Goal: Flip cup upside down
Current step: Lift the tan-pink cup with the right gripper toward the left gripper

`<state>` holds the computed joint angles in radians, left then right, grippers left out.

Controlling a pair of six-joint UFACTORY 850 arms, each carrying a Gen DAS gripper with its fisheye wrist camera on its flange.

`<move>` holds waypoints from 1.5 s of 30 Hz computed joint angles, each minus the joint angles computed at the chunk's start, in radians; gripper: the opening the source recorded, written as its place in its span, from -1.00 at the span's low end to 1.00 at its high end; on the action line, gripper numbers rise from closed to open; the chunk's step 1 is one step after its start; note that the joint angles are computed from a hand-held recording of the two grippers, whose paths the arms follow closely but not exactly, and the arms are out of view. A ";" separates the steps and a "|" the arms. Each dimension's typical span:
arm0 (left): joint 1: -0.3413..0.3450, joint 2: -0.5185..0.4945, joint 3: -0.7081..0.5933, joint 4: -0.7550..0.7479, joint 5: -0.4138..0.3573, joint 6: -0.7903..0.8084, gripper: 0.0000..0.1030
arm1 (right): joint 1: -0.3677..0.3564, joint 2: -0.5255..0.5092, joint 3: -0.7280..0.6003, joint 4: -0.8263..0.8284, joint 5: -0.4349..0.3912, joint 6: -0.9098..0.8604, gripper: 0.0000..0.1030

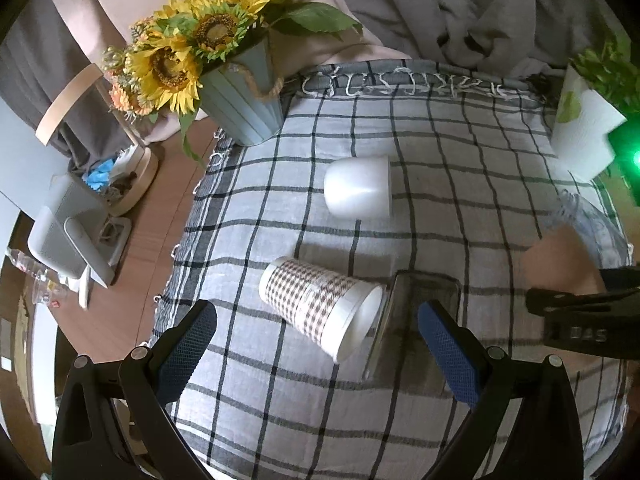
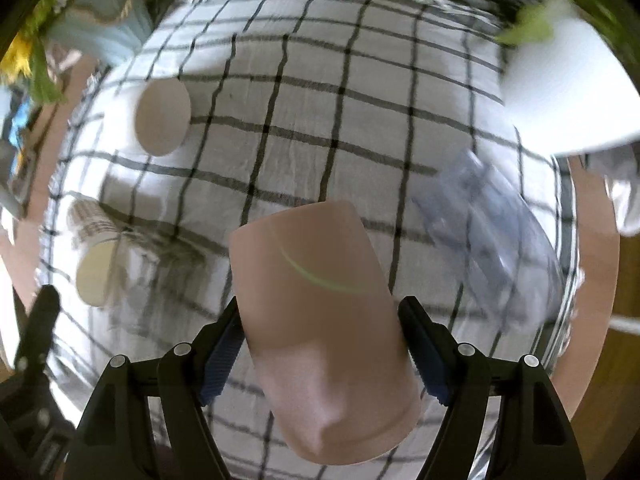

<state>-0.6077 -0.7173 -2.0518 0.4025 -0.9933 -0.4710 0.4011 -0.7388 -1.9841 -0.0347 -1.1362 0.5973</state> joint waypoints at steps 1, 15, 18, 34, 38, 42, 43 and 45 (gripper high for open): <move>0.003 0.011 0.016 -0.014 0.008 0.012 1.00 | 0.004 0.031 0.041 0.001 0.029 0.030 0.48; 0.027 0.157 0.233 -0.085 0.100 0.106 1.00 | 0.095 0.324 0.477 0.029 0.314 0.414 0.48; 0.033 0.158 0.246 -0.113 0.093 0.128 1.00 | 0.107 0.335 0.512 0.053 0.337 0.446 0.48; 0.045 0.160 0.295 -0.160 0.074 0.155 1.00 | 0.120 0.308 0.551 0.081 0.393 0.497 0.48; 0.049 0.155 0.289 -0.176 0.069 0.161 1.00 | 0.121 0.308 0.555 0.072 0.399 0.511 0.47; 0.050 0.149 0.279 -0.187 0.063 0.166 1.00 | 0.124 0.306 0.552 0.069 0.392 0.507 0.47; 0.050 0.147 0.277 -0.187 0.060 0.165 1.00 | 0.124 0.306 0.551 0.070 0.390 0.504 0.47; 0.048 0.146 0.274 -0.184 0.059 0.160 1.00 | 0.122 0.305 0.549 0.078 0.388 0.495 0.48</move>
